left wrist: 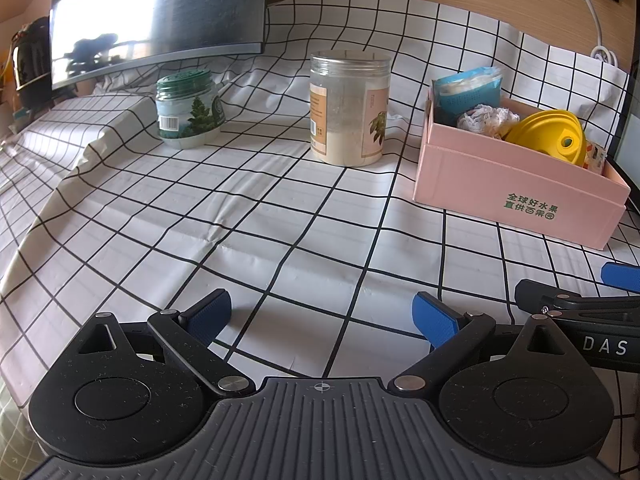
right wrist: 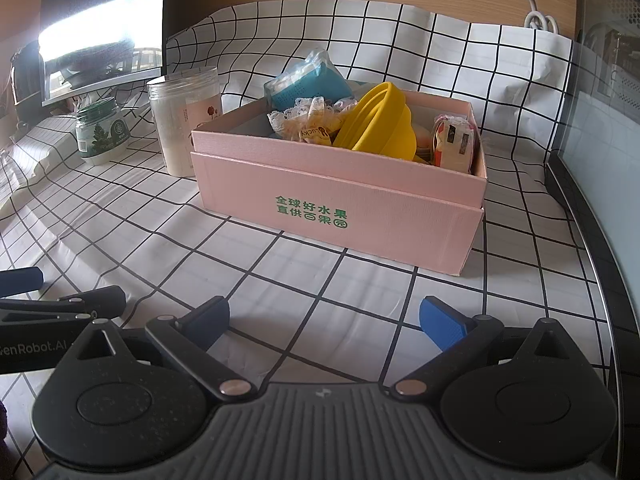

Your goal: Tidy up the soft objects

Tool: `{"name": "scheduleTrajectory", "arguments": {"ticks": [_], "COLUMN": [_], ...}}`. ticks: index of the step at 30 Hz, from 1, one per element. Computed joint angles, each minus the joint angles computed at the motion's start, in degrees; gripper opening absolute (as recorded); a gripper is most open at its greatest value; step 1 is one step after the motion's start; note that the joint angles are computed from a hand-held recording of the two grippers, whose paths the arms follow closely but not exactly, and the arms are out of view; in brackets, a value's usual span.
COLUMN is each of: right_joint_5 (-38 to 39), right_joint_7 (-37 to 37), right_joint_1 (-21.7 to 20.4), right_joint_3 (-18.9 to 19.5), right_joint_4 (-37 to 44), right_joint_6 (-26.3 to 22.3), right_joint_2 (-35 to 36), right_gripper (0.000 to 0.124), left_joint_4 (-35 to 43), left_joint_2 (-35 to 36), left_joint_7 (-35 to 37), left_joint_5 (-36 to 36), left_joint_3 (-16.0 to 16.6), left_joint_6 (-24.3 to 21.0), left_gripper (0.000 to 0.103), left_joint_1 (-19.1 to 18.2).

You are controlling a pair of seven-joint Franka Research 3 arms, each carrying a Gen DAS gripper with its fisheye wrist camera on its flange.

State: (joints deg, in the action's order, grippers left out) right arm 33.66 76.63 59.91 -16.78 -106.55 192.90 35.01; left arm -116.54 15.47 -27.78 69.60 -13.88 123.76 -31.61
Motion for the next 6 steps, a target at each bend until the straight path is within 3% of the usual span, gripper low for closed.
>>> {"name": "scheduleTrajectory", "arguments": {"ticks": [6], "right_joint_5": [0.1], "right_joint_7": [-0.1], "right_joint_1": [0.0], "right_joint_3": [0.0], "right_joint_4": [0.0], "right_joint_6": [0.0], "right_joint_2": [0.0], "right_gripper": [0.101], "left_joint_4": [-0.3], "left_joint_2": [-0.2], "left_joint_7": [0.1], "left_joint_5": [0.2], "left_joint_3": [0.0], "left_joint_6": [0.5], "left_gripper": [0.1], "left_joint_1": [0.2]}}
